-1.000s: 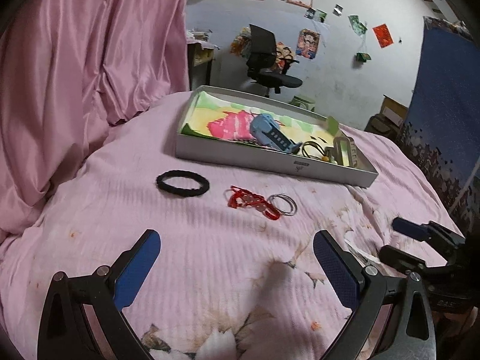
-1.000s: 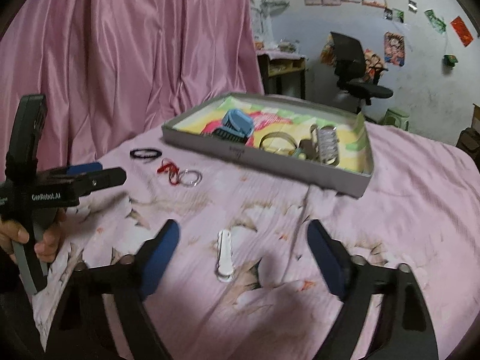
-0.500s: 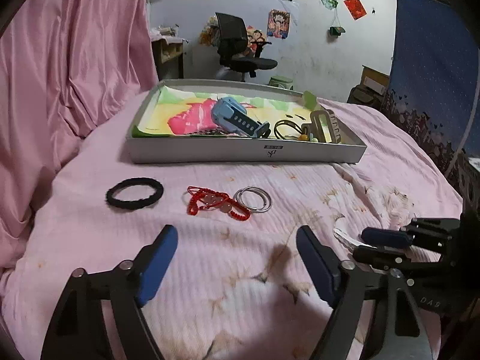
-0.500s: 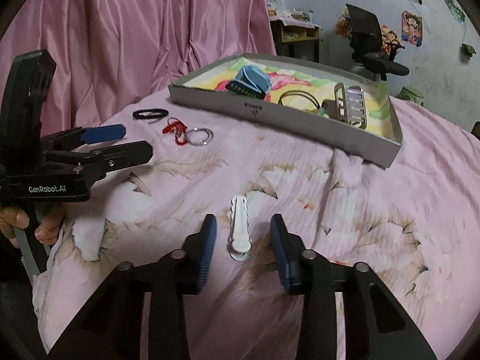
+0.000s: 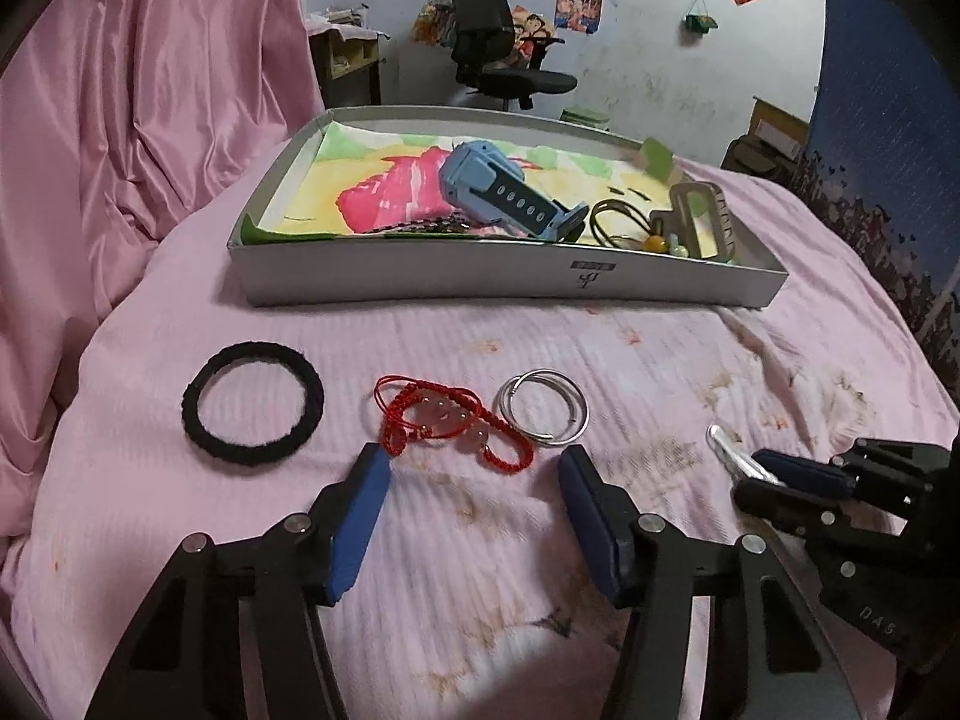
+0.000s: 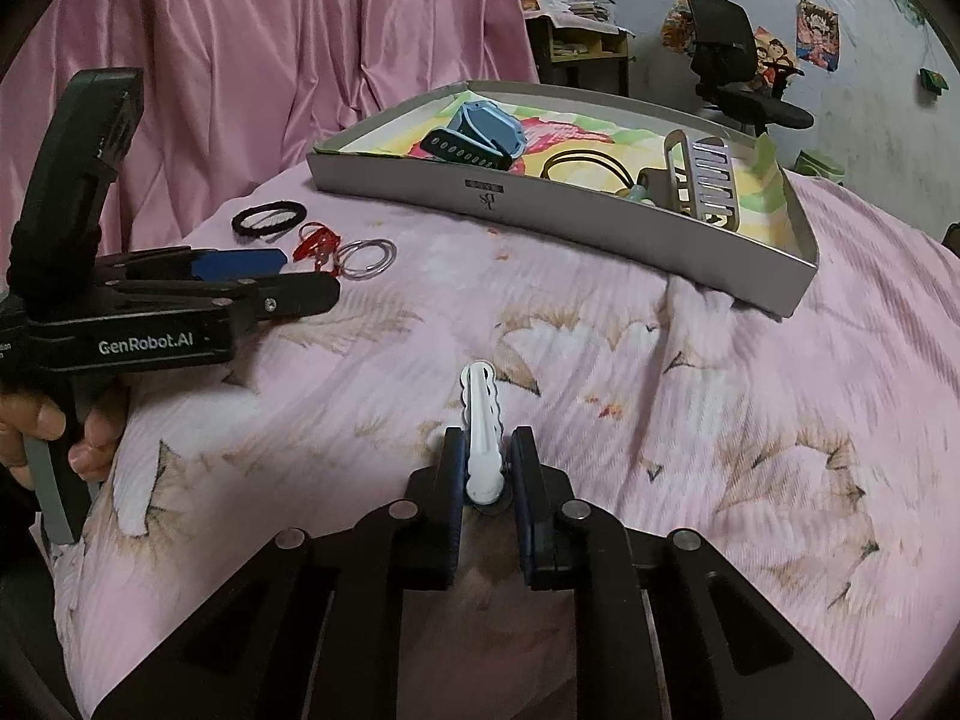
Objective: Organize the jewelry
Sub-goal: 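Grasp the white plastic clip on the bed with the right tool, then grasp the red string bracelet with the left tool while the right tool holds the clip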
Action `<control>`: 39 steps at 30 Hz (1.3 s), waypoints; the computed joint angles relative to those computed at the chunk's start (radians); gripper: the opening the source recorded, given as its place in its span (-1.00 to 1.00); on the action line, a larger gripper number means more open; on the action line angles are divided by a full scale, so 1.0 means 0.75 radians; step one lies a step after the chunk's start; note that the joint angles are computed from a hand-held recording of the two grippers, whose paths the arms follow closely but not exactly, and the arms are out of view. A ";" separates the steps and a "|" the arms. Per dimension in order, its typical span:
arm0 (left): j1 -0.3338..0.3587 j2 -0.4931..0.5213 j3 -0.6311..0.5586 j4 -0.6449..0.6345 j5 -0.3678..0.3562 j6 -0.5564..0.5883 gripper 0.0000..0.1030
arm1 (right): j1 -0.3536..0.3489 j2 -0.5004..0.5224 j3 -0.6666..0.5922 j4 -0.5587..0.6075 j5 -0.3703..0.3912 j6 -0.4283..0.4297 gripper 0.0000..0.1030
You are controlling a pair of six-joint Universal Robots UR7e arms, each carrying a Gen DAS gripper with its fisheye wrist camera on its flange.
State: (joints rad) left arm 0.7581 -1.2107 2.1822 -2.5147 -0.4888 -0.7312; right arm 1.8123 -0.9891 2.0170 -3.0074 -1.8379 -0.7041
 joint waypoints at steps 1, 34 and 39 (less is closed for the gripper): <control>0.003 0.001 -0.005 0.012 0.000 -0.004 0.06 | 0.000 0.005 -0.008 0.002 0.000 0.002 -0.74; -0.013 -0.030 0.063 -0.259 0.017 0.099 -0.87 | -0.011 0.088 -0.115 0.006 0.072 0.070 -0.74; -0.043 -0.019 0.083 -0.357 0.046 0.163 -0.87 | -0.019 0.068 -0.095 -0.027 0.126 0.053 -0.75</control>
State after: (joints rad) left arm 0.7255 -1.2248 2.2446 -2.7822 -0.4546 -0.6092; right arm 1.7978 -0.9383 1.9459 -3.0273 -1.7432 -0.6643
